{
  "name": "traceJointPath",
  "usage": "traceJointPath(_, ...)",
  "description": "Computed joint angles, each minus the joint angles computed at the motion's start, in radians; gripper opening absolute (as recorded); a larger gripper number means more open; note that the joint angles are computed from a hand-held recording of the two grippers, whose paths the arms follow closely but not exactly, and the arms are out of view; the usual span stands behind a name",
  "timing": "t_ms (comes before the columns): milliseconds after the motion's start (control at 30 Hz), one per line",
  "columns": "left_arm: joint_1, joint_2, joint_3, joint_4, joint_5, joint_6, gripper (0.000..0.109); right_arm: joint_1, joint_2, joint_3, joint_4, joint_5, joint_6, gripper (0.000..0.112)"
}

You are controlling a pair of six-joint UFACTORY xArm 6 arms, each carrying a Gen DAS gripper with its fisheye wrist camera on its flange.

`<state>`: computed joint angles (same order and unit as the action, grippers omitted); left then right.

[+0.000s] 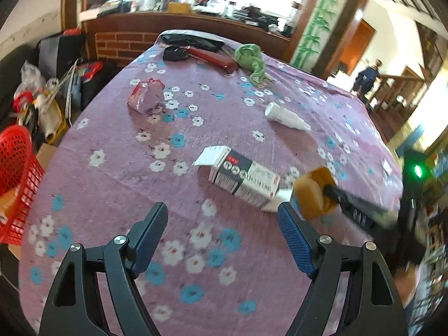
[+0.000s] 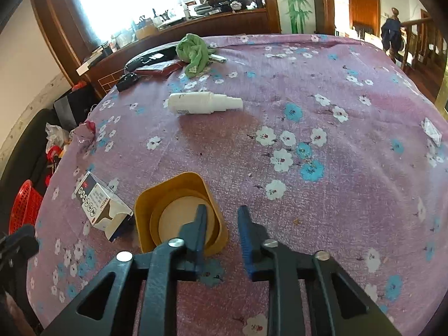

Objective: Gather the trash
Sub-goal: 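Grasp the white medicine box with the left tool while the right tool grasps the yellow lid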

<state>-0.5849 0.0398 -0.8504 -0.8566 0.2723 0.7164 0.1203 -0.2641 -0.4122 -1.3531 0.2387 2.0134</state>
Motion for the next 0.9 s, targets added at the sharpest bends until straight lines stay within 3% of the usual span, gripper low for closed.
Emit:
traceJointPath(200, -0.011, 0.122, -0.121, 0.163, 0.038, -0.287, 0.081, 0.014, -0.097, 0.050, -0.114, 0.066, 0.176, 0.008)
traceJointPath(367, -0.035, 0.216, -0.203, 0.399, 0.042, -0.585, 0.081, 0.000, -0.138, 0.075, -0.143, 0.062, 0.225, 0.008)
traceJointPath(500, -0.054, 0.274, -0.246, 0.574, 0.013, -0.679, 0.080, 0.003, -0.159, 0.085, -0.146, 0.070, 0.230, 0.008)
traceJointPath(567, -0.054, 0.292, -0.260, 0.619, 0.004, -0.670, 0.076, 0.000, -0.164, 0.088, -0.157, 0.066, 0.240, 0.008)
traceJointPath(633, -0.048, 0.295, -0.262, 0.635, 0.008, -0.617, 0.056, 0.001, -0.167, 0.089, -0.159, 0.064, 0.244, 0.008)
traceJointPath(733, -0.027, 0.299, -0.269, 0.633, 0.053, -0.504, 0.038, 0.011, -0.173, 0.092, -0.152, 0.069, 0.238, 0.008)
traceJointPath(867, -0.012, 0.273, -0.210, 0.569, -0.009, -0.353, 0.037, 0.021, -0.160, 0.082, -0.152, 0.066, 0.231, 0.008)
traceJointPath(900, -0.014, 0.266, -0.195, 0.502, -0.027, -0.279, 0.037, 0.028, -0.151, 0.076, -0.153, 0.068, 0.228, 0.008)
